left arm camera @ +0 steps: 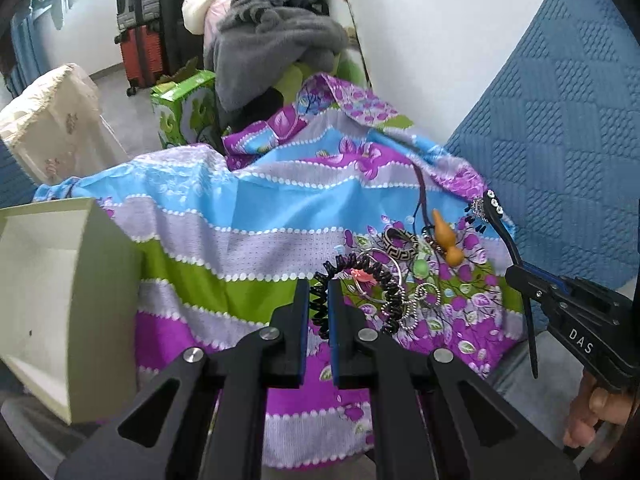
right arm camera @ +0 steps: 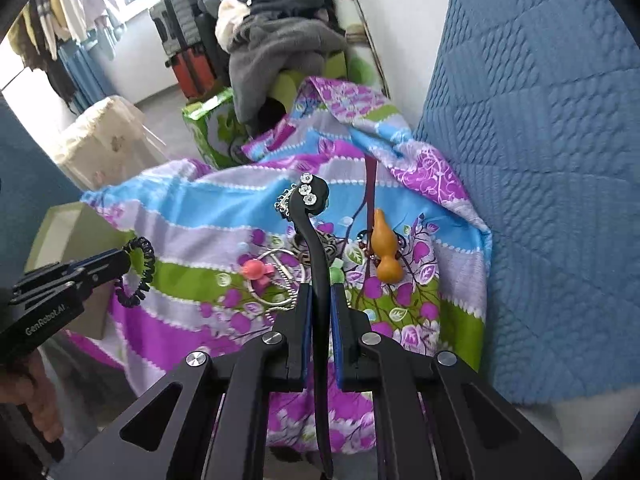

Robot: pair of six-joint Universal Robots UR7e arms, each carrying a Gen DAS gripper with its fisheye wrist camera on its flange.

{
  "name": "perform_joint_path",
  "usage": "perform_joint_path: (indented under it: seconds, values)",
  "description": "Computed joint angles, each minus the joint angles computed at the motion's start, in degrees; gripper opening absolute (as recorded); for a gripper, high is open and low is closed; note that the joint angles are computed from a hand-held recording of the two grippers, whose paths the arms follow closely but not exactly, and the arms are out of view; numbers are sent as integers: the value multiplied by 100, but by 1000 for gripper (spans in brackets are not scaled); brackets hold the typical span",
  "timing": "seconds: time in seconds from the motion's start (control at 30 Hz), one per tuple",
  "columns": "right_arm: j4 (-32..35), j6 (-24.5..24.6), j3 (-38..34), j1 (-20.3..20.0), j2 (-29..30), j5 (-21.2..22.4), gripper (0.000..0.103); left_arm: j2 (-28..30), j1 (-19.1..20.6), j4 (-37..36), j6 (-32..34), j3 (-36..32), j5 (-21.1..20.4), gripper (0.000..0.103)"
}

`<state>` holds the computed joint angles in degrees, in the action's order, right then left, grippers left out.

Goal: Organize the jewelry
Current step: 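Carry the hair tie in the left tool while the right tool carries the hairpin over the white box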

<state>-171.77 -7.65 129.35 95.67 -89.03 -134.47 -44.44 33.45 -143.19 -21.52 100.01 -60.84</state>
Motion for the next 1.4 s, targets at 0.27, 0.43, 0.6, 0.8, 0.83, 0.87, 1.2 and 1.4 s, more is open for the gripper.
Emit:
perform_joint_path:
  seconds: [0.27, 0.43, 0.6, 0.8, 0.83, 0.87, 1.2, 1.4]
  values:
    - [46, 287, -2, 676, -125, -324, 6, -684, -174, 148, -270, 277, 201, 8]
    - [141, 377, -170, 1057, -45, -385, 6, -1021, -269, 235, -405, 375, 356, 8]
    - [3, 173, -344, 1372, 220, -486, 6, -1276, -298, 231, -513, 441, 437, 8]
    - [70, 152, -697, 1630, 571, -342, 6, -1513, -304, 312, -562, 445, 641, 8]
    - [40, 95, -813, 1709, 687, -332, 6, -1561, -299, 334, -553, 437, 702, 9]
    - [26, 58, -874, 1751, 743, -310, 6, -1604, -293, 342, -543, 439, 740, 9]
    - [-26, -274, -1779, 2109, 1741, 41, 6, -2025, -31, 402, -469, 404, 1187, 9]
    - [181, -376, -2218, 2096, 2313, 356, 6, -2208, 203, 430, -462, 426, 1385, 9]
